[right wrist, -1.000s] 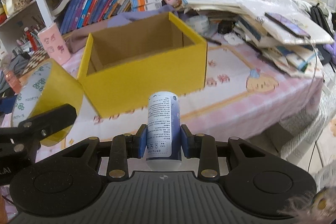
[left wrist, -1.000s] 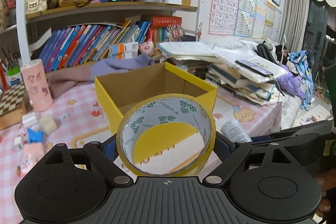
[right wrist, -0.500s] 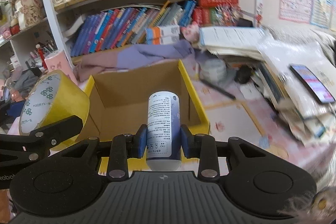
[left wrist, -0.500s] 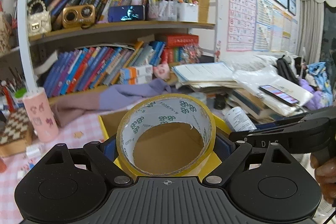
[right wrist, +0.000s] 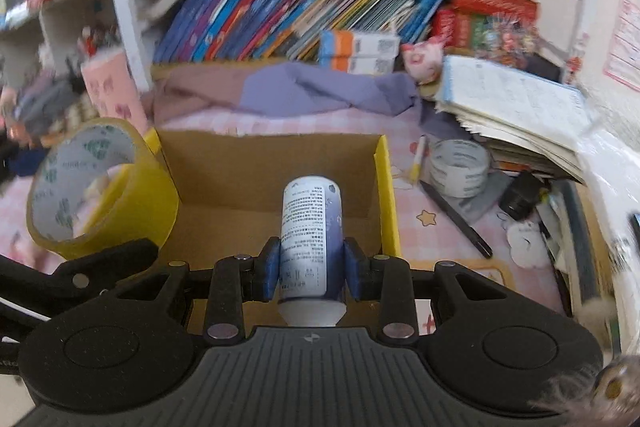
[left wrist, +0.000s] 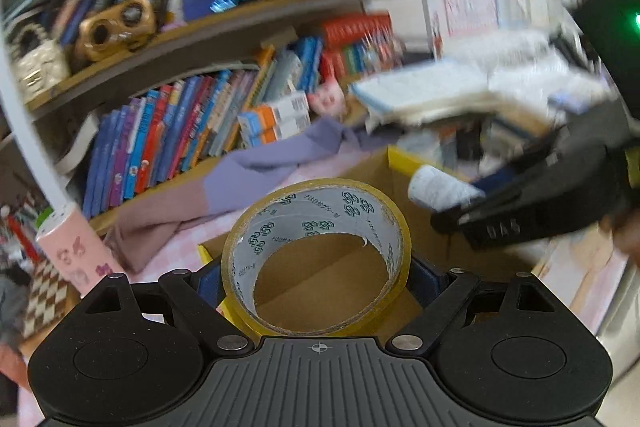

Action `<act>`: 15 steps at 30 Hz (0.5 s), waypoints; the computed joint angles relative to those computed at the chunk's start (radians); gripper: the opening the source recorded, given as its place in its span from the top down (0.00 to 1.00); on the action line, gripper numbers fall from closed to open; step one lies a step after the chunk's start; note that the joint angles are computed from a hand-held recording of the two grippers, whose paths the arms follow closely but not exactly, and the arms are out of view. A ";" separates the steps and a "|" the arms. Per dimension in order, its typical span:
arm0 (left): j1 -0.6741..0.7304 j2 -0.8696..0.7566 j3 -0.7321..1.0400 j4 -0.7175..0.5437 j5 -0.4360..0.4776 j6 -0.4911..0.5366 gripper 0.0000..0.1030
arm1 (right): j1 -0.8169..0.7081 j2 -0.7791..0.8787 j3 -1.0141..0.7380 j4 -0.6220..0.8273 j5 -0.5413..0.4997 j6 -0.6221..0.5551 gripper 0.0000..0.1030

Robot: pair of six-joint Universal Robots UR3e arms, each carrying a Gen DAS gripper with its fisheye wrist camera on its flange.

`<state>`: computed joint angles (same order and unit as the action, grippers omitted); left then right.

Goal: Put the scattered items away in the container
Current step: 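Open the left tool to drop the tape roll into the box while the right tool releases the bottle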

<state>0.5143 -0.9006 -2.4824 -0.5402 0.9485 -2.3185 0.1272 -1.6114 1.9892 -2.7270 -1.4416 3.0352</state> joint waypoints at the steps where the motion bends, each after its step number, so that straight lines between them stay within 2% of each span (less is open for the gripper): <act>1: -0.042 -0.061 0.007 0.057 0.043 -0.011 0.13 | -0.007 0.027 -0.020 0.016 0.010 -0.018 0.70; 4: -0.139 -0.204 0.038 0.152 0.143 -0.025 0.13 | -0.016 0.094 -0.064 0.052 0.029 -0.059 0.70; 7: -0.203 -0.303 0.073 0.176 0.204 -0.023 0.13 | -0.005 0.151 -0.097 0.053 0.022 -0.090 0.70; 10: -0.217 -0.354 0.115 0.139 0.211 -0.043 0.13 | 0.020 0.188 -0.132 0.054 -0.012 -0.104 0.70; 13: -0.233 -0.378 0.130 0.139 0.235 -0.050 0.13 | 0.020 0.203 -0.156 0.071 -0.003 -0.124 0.70; 15: -0.224 -0.376 0.134 0.120 0.229 -0.051 0.13 | 0.018 0.213 -0.176 0.088 0.018 -0.139 0.77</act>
<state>0.2904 -1.2764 -2.3488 -0.4204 1.1779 -2.3693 0.1448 -1.3986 1.8133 -2.6388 -1.4241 2.8958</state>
